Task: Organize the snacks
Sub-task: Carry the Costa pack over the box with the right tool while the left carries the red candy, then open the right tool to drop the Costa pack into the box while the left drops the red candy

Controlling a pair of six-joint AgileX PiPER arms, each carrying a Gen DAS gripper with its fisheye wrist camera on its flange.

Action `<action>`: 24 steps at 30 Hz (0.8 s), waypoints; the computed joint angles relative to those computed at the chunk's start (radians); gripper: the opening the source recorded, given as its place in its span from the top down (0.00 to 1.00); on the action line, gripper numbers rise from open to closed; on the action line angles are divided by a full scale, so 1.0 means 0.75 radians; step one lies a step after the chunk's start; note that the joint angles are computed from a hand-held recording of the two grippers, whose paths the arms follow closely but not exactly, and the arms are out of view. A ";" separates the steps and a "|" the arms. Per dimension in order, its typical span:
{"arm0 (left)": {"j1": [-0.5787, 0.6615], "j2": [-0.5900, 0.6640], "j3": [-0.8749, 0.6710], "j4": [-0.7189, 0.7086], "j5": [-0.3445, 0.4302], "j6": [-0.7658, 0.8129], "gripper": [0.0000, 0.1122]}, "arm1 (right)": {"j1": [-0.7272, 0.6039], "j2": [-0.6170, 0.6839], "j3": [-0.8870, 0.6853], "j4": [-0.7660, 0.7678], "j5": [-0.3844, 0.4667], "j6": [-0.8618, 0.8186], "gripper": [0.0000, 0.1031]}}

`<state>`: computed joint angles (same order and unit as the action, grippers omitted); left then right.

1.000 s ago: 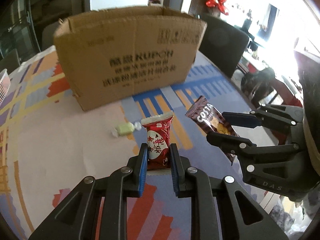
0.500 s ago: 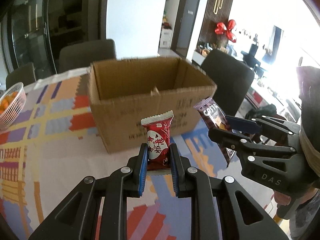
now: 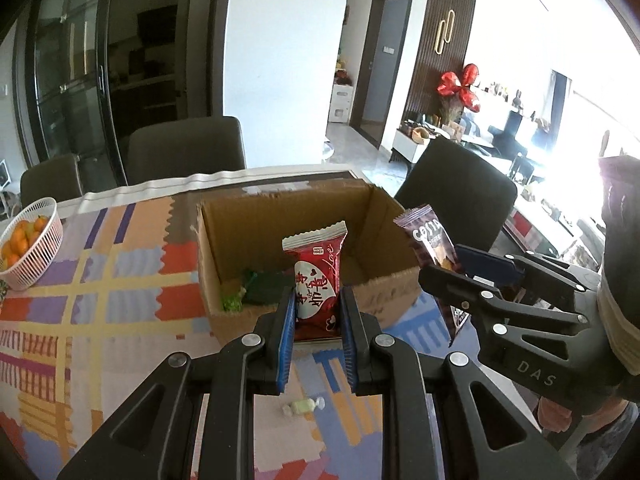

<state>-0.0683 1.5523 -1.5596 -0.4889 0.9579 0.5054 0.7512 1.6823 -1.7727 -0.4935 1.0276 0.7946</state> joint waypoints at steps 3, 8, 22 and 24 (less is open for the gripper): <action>0.002 0.055 -0.076 0.011 0.013 -0.022 0.80 | -0.034 0.045 -0.085 0.025 0.022 -0.053 0.63; 0.001 0.163 -0.227 0.042 0.060 -0.066 0.80 | -0.105 0.153 -0.259 0.108 0.071 -0.175 0.63; -0.033 0.368 -0.474 0.192 0.069 -0.204 0.65 | -0.201 0.381 -0.596 0.147 0.203 -0.317 0.55; -0.031 0.330 -0.419 0.208 0.028 -0.199 0.63 | -0.191 0.384 -0.591 0.112 0.211 -0.295 0.49</action>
